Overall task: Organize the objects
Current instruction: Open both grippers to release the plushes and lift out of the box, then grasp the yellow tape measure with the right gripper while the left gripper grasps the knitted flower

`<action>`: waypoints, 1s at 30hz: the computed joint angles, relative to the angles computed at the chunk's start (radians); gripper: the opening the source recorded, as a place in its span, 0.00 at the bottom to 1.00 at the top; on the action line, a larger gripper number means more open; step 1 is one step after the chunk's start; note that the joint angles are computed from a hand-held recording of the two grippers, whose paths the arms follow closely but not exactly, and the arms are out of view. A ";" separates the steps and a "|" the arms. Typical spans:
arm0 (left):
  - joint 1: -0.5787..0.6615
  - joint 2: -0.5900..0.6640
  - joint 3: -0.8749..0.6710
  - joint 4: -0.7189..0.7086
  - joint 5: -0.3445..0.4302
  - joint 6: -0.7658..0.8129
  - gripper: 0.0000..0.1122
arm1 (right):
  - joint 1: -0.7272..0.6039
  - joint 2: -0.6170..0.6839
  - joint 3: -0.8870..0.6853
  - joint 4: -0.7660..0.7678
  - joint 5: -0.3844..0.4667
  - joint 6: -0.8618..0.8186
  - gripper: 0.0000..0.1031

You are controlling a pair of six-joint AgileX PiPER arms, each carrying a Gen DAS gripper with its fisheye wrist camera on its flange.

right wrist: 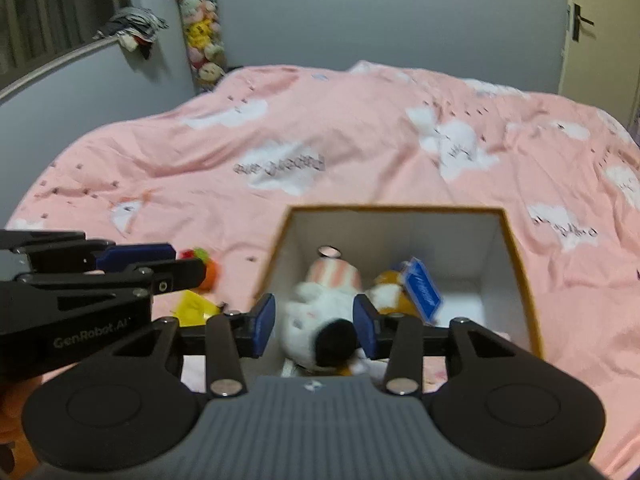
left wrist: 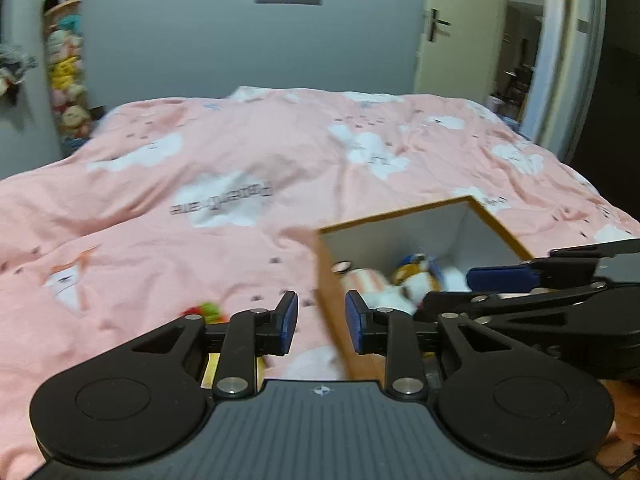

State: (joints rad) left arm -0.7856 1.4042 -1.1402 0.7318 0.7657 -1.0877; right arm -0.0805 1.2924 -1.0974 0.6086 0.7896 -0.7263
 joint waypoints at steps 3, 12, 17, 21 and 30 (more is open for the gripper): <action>0.019 -0.060 0.064 0.032 0.028 -0.058 0.31 | 0.060 -0.024 0.013 0.015 -0.022 -0.007 0.46; 0.203 -0.143 0.204 -0.064 0.031 0.027 0.32 | 0.375 0.046 -0.015 -0.301 -0.148 0.202 0.54; 0.338 -0.171 0.257 -0.248 -0.067 0.210 0.32 | 0.472 0.167 -0.094 -0.406 -0.074 0.173 0.50; 0.427 -0.151 0.269 -0.400 -0.105 0.359 0.32 | 0.496 0.292 -0.184 -0.389 -0.013 0.143 0.45; 0.443 -0.076 0.256 -0.382 -0.062 0.331 0.32 | 0.532 0.522 -0.374 -0.442 0.072 0.046 0.52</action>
State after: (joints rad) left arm -0.3430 1.3277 -0.8847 0.3502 0.7038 -0.7572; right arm 0.4514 1.8147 -1.4717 0.1669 0.8616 -0.6807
